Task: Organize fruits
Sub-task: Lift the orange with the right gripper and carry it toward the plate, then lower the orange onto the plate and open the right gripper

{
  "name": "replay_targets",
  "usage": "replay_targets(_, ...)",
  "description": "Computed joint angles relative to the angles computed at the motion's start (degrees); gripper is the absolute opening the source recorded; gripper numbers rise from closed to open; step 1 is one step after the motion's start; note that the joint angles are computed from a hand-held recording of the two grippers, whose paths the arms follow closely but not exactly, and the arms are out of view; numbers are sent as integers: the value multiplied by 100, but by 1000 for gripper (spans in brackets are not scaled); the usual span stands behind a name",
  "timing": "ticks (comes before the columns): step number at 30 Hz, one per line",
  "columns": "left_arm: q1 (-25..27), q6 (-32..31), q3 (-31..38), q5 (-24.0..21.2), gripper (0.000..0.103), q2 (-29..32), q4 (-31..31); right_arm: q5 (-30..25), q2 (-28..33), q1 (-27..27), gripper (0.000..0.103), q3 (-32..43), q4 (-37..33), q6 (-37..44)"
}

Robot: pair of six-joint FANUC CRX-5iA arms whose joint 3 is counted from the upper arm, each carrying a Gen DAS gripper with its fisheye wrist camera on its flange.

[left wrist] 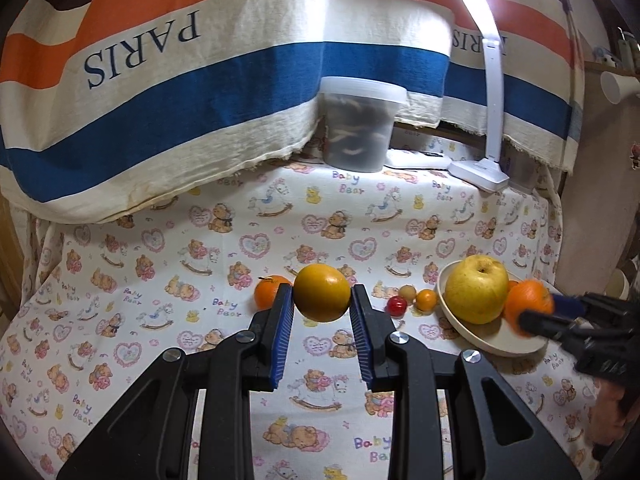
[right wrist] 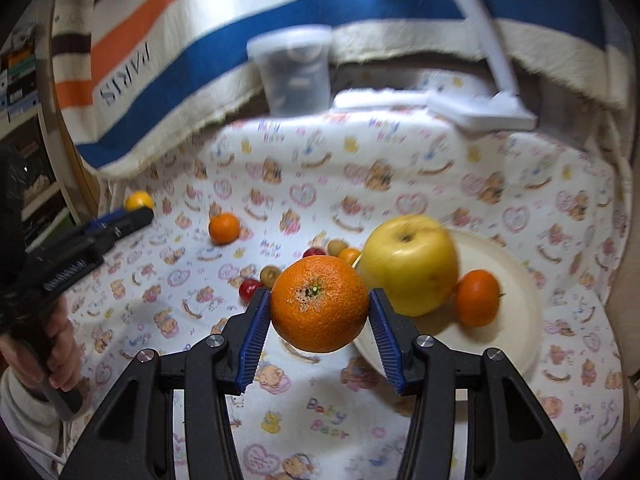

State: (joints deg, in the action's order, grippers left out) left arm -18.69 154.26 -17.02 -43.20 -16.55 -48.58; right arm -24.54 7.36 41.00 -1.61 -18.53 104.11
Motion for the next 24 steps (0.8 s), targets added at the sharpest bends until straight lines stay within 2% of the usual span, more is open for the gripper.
replay_targets(5,-219,-34,71,-66,28,113,-130,464,-361,-180,52,-355,-256,322)
replay_targets(10,-328,-573,171,113,28,332,150,421,-474,-426,52,-427,-422,421)
replay_targets(13,-546,-606,363,-73,28,564,11,263,-388,-622,52,-297,-588,508)
replay_targets(17,-336,-1110,438,136,28,751,565,199,-226,-781,52,-132,-736,565)
replay_targets(19,-346,-1223,516,133,28,835,642,145,-131,-843,52,-57,-826,586)
replay_targets(21,-286,-1422,582,199,28,909,853,112,-12,-806,52,-44,-500,304)
replay_targets(24,-46,-2060,625,472,28,1027,1554,64,133,-773,52,-41,-40,-152)
